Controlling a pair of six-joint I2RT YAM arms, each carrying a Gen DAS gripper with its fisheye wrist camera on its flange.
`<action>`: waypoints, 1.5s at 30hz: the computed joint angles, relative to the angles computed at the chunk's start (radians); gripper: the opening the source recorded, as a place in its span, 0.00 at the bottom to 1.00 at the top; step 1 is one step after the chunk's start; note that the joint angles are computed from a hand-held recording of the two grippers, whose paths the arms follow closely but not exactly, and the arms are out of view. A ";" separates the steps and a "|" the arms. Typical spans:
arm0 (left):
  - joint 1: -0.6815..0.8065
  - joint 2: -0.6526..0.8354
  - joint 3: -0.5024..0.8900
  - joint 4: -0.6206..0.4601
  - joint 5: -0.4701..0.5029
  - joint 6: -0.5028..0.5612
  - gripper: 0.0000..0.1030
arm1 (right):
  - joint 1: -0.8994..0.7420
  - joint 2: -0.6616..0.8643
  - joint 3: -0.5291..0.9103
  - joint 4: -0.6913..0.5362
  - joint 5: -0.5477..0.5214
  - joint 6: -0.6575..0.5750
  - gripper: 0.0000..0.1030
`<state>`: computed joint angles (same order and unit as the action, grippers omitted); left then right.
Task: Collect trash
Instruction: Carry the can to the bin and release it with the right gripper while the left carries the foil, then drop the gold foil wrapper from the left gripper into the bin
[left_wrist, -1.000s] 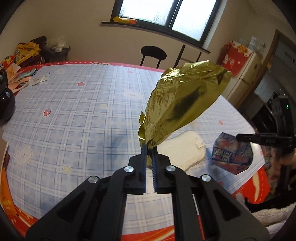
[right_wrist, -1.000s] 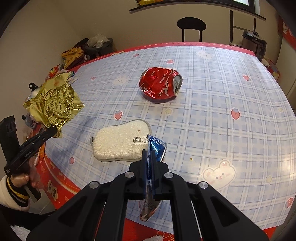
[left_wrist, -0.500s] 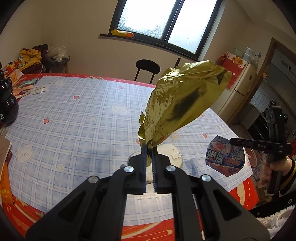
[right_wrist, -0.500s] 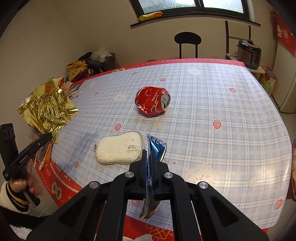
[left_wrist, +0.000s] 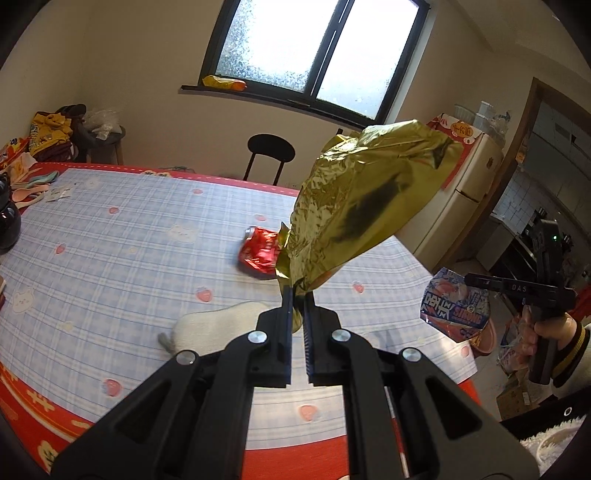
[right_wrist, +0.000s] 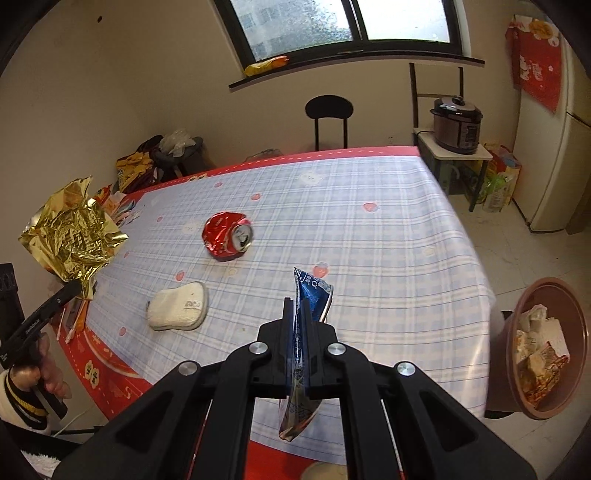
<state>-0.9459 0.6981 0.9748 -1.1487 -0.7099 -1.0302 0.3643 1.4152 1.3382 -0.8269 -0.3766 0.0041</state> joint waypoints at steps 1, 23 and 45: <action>-0.017 0.033 0.009 0.020 -0.010 -0.007 0.09 | -0.060 -0.004 0.007 -0.016 -0.022 -0.042 0.05; -0.072 0.577 0.221 0.350 0.017 0.033 0.09 | -0.712 0.368 0.379 -0.051 -0.074 -0.300 0.37; 0.027 1.211 0.840 0.572 0.428 0.486 0.09 | -1.074 0.097 0.328 -0.103 -0.203 -0.385 0.95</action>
